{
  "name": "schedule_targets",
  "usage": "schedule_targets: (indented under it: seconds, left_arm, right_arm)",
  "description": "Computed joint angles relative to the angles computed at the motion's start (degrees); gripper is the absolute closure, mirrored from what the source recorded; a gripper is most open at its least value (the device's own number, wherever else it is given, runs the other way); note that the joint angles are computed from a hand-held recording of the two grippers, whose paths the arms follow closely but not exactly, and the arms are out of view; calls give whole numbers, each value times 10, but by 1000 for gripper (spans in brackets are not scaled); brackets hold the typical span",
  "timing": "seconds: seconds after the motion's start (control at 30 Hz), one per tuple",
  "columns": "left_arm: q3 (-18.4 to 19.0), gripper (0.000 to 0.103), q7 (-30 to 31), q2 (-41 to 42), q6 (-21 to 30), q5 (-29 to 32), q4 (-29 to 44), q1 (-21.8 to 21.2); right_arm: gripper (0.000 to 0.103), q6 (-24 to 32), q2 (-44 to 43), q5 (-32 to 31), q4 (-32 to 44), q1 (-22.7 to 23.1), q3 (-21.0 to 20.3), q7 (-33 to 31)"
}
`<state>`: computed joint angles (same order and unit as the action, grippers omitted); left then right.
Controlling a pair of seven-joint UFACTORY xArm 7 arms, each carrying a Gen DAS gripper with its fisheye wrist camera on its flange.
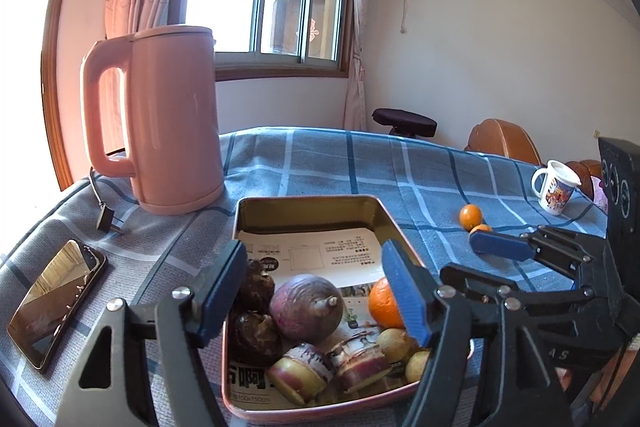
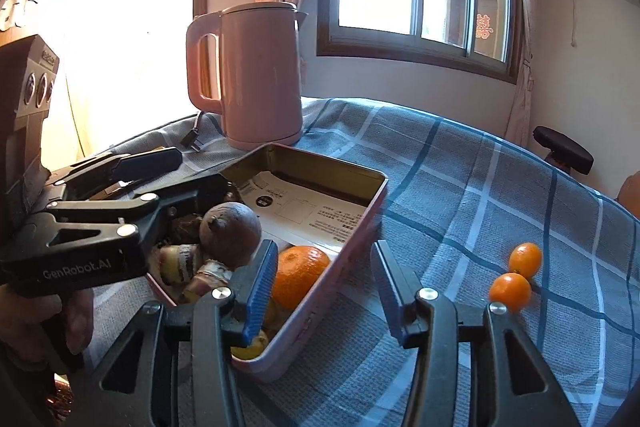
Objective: Organize fruits
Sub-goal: 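Move both tools to the oranges and close right tool on an orange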
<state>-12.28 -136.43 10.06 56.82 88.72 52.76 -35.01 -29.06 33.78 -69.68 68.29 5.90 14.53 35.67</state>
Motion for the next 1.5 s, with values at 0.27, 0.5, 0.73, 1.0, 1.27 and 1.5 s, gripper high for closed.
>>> schedule_targets:
  seconds: [0.27,0.5,0.73,1.0,1.27,1.5]
  left_arm:
    - [5,20,40,34,-32,20,66,-7]
    - [24,20,87,71,-72,13,122,-13]
    - [42,20,117,96,-108,-3,158,-15]
    - [62,20,175,140,-151,-32,225,-24]
    - [93,21,297,260,-213,-128,387,-27]
    - [78,26,497,414,-223,-291,588,8]
  right_arm:
    - [53,113,13,-1,54,-81,34,75]
    - [53,297,117,51,97,-243,265,-73]
    - [53,386,174,143,145,-235,310,-194]
    - [59,357,173,207,135,-243,296,-242]
    - [59,291,137,270,146,-219,188,-202]
    - [59,272,129,321,137,-224,178,-235]
